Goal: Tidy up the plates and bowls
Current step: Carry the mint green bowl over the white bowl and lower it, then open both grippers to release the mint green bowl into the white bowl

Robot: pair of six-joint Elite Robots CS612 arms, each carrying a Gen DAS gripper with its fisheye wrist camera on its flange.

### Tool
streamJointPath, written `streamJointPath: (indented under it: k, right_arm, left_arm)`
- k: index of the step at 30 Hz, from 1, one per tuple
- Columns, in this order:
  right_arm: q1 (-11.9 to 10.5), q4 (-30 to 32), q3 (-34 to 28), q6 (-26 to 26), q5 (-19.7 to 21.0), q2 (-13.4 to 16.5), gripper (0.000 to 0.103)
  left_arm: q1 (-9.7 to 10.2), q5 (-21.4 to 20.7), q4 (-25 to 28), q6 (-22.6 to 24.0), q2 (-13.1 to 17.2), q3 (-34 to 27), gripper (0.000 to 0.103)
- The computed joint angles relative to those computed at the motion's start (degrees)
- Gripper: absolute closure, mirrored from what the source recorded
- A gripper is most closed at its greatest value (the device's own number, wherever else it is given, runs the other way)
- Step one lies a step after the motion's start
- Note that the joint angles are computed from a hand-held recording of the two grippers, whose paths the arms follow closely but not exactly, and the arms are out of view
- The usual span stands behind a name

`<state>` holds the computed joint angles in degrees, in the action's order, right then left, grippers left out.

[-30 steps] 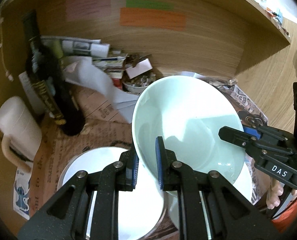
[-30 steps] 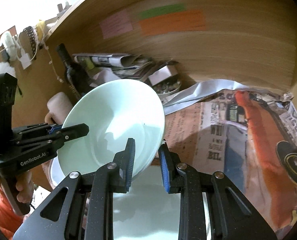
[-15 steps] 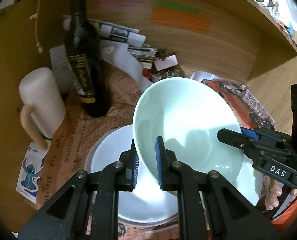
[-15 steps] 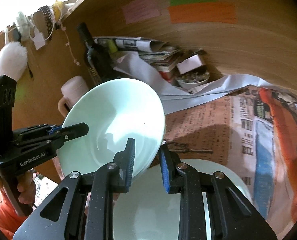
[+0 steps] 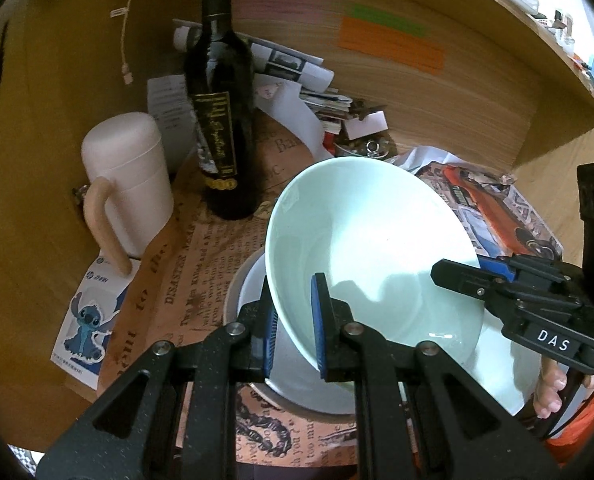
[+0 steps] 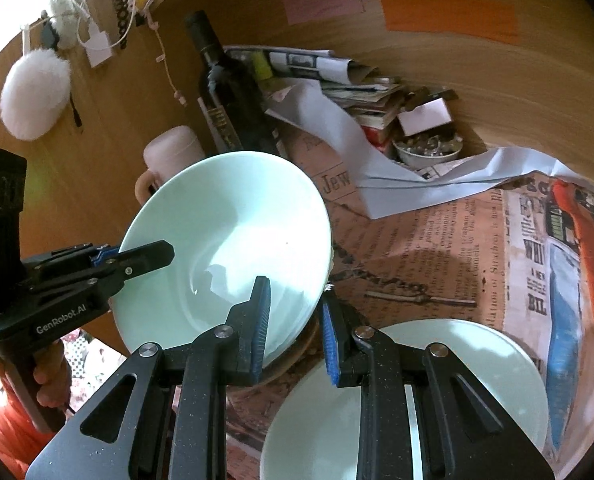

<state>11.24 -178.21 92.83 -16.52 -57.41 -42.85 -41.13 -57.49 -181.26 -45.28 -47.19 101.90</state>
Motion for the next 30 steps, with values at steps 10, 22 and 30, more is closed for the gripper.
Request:
streamJointPath:
  k: [10,22,30]
  right_arm:
    - [0.7,2.8,-0.4,-1.6,-0.5,0.2,0.081]
    - [1.4,4.2,-1.0,-4.2,-2.2,0.3,0.079]
    - [2.2,1.3,-0.5,-6.4,-5.8,0.3,0.076]
  left_arm:
    - [0.12,-0.8,1.7,-2.3,0.0,0.9,0.088]
    - [0.98,-3.0,2.6,-4.3,0.1,1.2,0.087]
    - [1.14,-4.4,1.6,-2.7,0.3,1.0,0.071]
